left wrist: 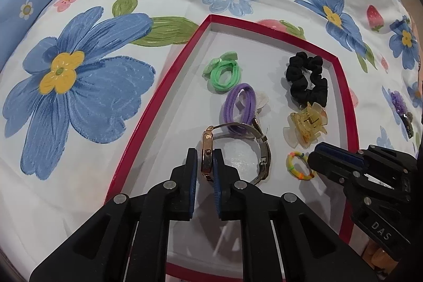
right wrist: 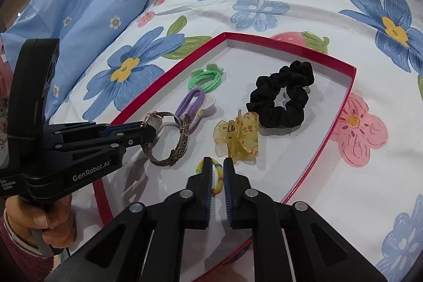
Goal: Organize jewelry
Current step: 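Lower the watch and rainbow ring into the lid and open both tools, then move both open tools back over the remaining jewelry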
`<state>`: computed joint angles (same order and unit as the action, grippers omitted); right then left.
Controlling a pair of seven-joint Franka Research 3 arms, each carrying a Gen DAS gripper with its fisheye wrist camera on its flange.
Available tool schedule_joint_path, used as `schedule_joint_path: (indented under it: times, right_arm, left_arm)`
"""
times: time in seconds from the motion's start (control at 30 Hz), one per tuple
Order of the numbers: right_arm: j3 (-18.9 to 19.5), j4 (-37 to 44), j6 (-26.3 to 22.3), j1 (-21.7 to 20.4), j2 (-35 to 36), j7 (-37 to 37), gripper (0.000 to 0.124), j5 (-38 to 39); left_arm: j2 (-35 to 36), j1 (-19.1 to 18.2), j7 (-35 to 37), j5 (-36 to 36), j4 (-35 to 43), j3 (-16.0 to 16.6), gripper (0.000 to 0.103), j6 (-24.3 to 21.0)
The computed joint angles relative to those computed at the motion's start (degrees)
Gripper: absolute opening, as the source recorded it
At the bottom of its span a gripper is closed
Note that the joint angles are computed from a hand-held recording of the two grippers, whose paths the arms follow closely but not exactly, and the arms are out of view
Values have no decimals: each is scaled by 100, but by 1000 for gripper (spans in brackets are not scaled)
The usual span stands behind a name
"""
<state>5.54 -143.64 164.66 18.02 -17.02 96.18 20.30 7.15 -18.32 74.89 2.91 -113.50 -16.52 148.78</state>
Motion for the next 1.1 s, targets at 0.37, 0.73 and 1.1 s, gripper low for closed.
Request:
schedule_joint_path:
  times: [0.37, 0.73, 1.1]
  right_arm:
    - [-10, -305, 190, 7, -455, 99, 30, 104]
    - [55, -996, 366, -104, -1528, 388, 39, 110]
    - [254, -1933, -95, -560, -3090, 993, 45, -179]
  left_arm:
    - [-328, 0, -104, -69, -253, 17, 36, 115]
    - [-1158, -198, 95, -1267, -1043, 85, 56, 584]
    - [-1645, -736, 369, -1833, -1432, 174, 60, 656]
